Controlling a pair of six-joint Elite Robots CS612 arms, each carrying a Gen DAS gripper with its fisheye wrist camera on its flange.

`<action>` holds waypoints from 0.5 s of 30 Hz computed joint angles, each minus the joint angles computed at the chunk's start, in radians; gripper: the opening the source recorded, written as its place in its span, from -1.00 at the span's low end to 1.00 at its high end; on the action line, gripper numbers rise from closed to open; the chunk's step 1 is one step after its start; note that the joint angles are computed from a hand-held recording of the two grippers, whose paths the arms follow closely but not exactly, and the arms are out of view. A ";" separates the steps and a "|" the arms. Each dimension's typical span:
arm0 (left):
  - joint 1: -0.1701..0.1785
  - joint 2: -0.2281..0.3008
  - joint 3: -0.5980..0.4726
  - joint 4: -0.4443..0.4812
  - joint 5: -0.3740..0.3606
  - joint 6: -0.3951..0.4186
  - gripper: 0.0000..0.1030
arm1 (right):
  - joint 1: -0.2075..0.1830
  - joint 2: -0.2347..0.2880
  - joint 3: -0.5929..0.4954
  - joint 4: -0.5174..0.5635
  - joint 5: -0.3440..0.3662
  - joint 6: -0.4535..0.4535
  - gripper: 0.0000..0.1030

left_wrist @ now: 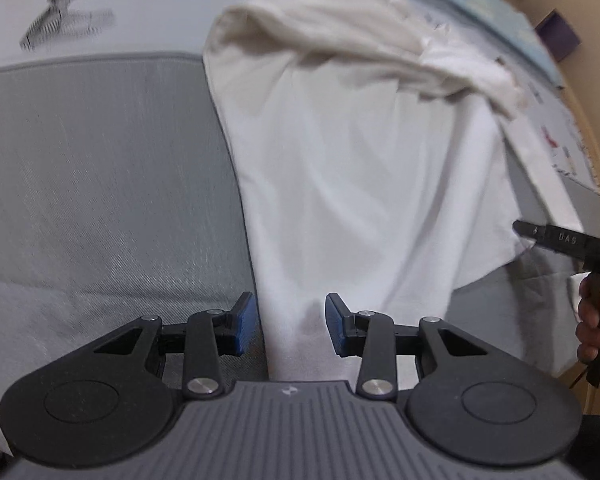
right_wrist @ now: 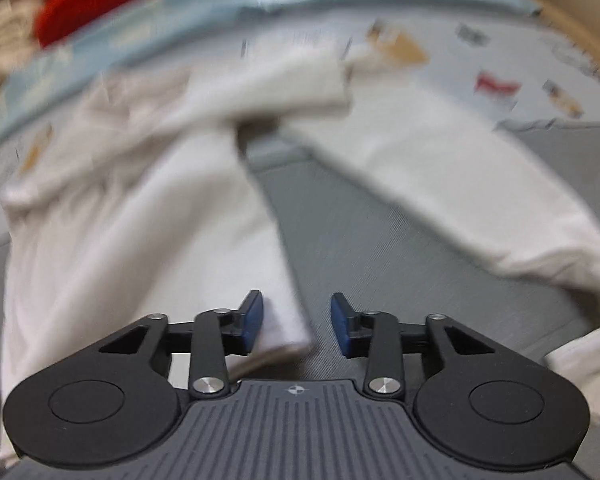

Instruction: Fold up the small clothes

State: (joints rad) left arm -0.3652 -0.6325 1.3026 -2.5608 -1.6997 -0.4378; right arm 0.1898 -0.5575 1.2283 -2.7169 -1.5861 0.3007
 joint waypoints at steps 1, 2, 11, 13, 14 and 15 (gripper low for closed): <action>-0.003 0.007 -0.013 0.029 0.003 0.010 -0.18 | 0.007 0.006 -0.007 -0.008 -0.023 -0.009 -0.23; -0.004 0.011 -0.011 0.040 0.009 0.028 -0.18 | 0.011 0.008 -0.010 -0.011 -0.035 -0.020 -0.27; -0.014 0.002 0.024 -0.010 0.070 0.147 -0.89 | -0.013 -0.103 0.152 -0.323 -0.056 -0.034 -0.88; -0.019 -0.015 0.049 -0.060 0.095 0.177 -0.89 | -0.028 -0.157 0.225 -0.386 -0.033 -0.048 -0.89; -0.017 -0.026 0.065 -0.089 0.094 0.186 -0.89 | -0.030 -0.179 0.253 -0.387 -0.041 -0.079 -0.89; -0.015 -0.036 0.073 -0.093 0.090 0.187 -0.90 | -0.032 -0.202 0.277 -0.353 -0.042 -0.126 -0.89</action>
State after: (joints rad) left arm -0.3800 -0.6682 1.3751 -2.6542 -1.6092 -0.2505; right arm 0.1580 -0.7597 1.5058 -3.0699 -1.6284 0.1749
